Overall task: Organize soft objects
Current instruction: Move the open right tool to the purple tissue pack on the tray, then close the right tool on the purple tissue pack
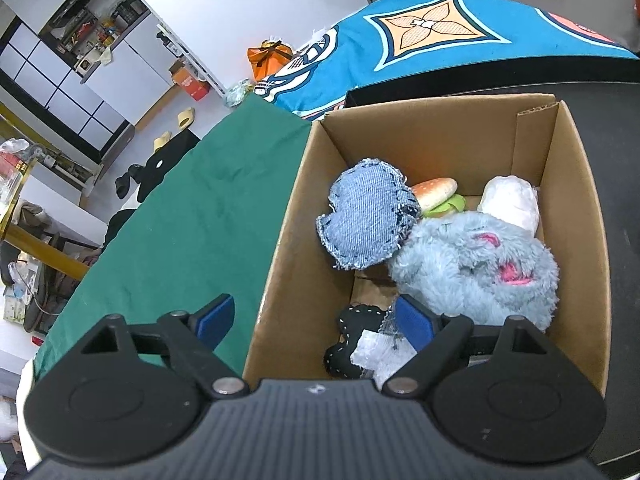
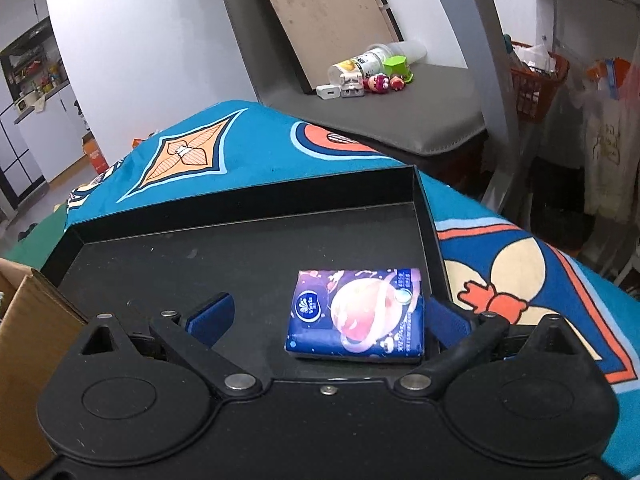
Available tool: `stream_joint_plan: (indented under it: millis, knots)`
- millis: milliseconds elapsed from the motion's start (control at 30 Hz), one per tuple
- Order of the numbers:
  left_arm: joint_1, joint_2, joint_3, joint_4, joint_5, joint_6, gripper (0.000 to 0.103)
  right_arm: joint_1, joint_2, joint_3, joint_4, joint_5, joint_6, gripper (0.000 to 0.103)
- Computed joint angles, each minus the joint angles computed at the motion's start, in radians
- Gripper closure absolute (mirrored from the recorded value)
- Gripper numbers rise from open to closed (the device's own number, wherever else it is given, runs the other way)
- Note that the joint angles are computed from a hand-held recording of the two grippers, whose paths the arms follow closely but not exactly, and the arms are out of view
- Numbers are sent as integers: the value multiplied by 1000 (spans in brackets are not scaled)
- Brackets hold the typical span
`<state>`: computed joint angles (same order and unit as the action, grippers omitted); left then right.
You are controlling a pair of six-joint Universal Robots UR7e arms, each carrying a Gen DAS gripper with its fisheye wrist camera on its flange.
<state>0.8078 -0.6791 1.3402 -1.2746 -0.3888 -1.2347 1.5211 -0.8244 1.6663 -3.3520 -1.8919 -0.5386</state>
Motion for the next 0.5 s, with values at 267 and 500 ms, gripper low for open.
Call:
stream_joint_plan:
  millis: [267,500]
  knots:
    - [0,0,-2,-3,2,5,16,13,29,-4,-54,-44,-90,3]
    - [-6,-32,46,-92,1,57,16,26,32,-2,-34,-105,-107,32]
